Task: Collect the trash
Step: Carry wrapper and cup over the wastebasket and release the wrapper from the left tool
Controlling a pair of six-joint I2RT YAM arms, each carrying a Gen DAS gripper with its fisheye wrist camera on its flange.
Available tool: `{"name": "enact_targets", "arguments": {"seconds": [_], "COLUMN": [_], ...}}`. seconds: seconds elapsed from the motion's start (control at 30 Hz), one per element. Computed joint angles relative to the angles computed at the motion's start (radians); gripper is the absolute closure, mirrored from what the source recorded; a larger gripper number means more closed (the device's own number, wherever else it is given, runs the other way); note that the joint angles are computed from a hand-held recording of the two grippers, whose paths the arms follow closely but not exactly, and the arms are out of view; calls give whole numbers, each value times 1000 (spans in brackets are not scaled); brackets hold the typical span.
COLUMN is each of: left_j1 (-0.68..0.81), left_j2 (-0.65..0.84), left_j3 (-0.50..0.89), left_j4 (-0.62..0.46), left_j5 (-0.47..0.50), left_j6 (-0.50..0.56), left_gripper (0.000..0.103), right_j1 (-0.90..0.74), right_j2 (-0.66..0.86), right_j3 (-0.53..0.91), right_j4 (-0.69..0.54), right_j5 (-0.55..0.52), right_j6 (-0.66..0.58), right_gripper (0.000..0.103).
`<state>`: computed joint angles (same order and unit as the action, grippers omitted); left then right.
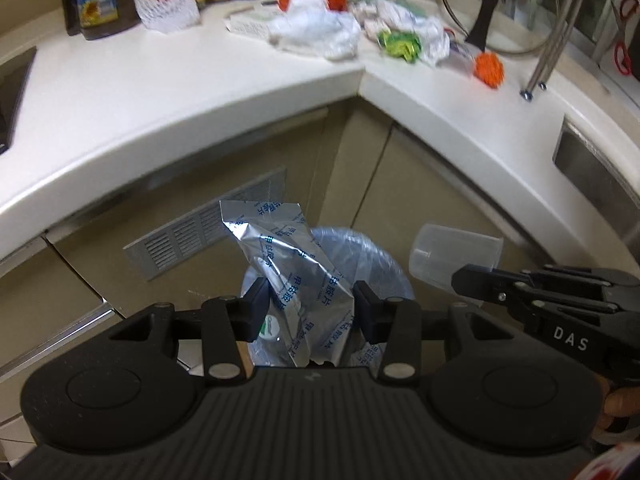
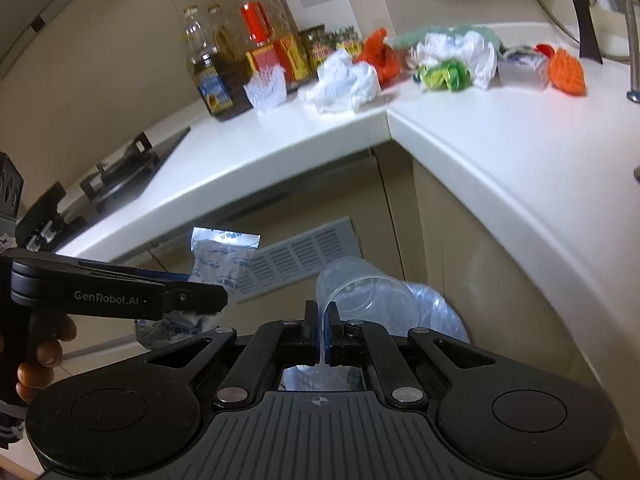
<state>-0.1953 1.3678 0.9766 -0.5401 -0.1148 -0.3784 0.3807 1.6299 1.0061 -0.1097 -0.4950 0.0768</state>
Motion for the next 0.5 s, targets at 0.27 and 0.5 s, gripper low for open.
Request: {"name": "enact_targets", "arguments": {"seconds": [0.27, 0.5], "left_j1": [59, 102], "left_j2": [125, 278], "left_j3": [4, 44], "left_j4": [63, 116], "left_j5": [126, 220], "left_j6": [109, 207], "left_gripper": [61, 61], "right_j1": [39, 53], "right_j2": [91, 192], "right_j3": [-4, 12], "right_j4": [40, 93], "right_j5": [96, 163], "right_j6": [16, 67], "right_gripper": [101, 101]}}
